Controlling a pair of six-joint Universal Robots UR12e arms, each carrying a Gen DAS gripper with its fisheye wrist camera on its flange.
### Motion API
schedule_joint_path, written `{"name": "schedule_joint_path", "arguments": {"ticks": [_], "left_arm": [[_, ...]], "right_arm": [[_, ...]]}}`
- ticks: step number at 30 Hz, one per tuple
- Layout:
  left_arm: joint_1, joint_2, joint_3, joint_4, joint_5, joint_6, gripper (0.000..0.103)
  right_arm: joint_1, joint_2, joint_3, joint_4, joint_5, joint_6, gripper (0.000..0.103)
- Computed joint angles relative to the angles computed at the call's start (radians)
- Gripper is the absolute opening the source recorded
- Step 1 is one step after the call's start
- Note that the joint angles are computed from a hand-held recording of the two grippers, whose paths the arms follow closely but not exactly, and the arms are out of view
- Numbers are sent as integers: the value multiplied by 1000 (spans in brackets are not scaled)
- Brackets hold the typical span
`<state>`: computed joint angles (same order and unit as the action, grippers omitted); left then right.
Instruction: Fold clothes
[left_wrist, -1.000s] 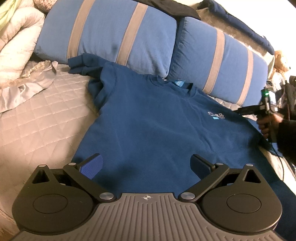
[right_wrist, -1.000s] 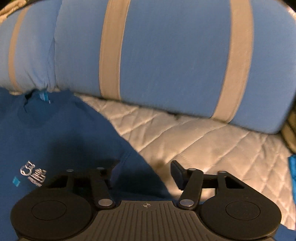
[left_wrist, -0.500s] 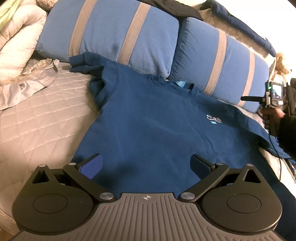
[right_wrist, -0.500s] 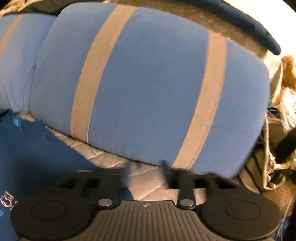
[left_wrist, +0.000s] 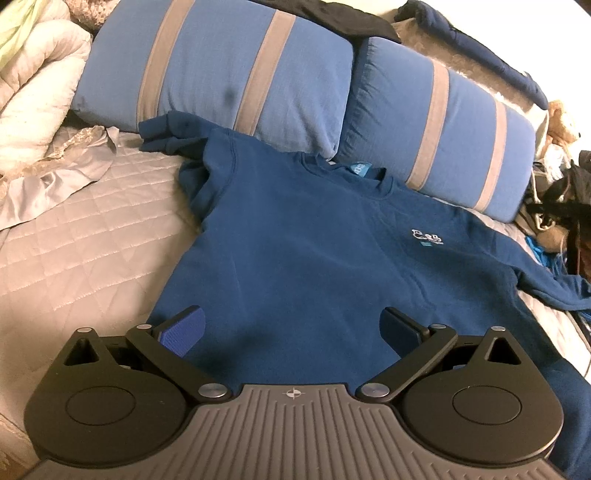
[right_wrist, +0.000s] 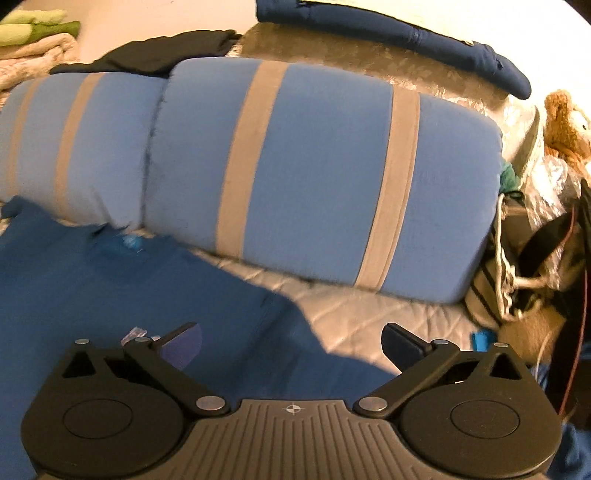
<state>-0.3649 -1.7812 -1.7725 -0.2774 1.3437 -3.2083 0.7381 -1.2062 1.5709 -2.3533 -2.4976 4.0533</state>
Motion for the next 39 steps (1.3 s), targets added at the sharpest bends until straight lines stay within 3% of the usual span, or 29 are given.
{"name": "schedule_joint_path", "arguments": {"ticks": [6,9,13,20,23,28,33,36,39], "left_arm": [[13,4,7,-48,-39,-12,103],[39,8,33,-177,-129,-24,103],[87,41,6,-212,-255,-59,103],[149,132,-71,-225,-291,27,103],[172,161,-100,-222,-277,42,103],[214,193,-141,-239,-306,66,103],[256,195,-169,-294,-433,67,102],[289,183,-186,-337,-570,10,96],[321,168,-217,-310,-745,-67,93]], "right_arm": [[56,-27,22,33,40,93,103],[88,-32,28,34,51,118,103],[131,-56,60,9,76,142,103],[191,-119,158,-95,162,162,103],[210,-132,199,-156,203,235,102],[242,-131,215,-132,196,356,102],[258,-132,231,-129,186,416,102],[262,-139,244,-124,175,448,101],[266,-144,253,-125,164,465,101]]}}
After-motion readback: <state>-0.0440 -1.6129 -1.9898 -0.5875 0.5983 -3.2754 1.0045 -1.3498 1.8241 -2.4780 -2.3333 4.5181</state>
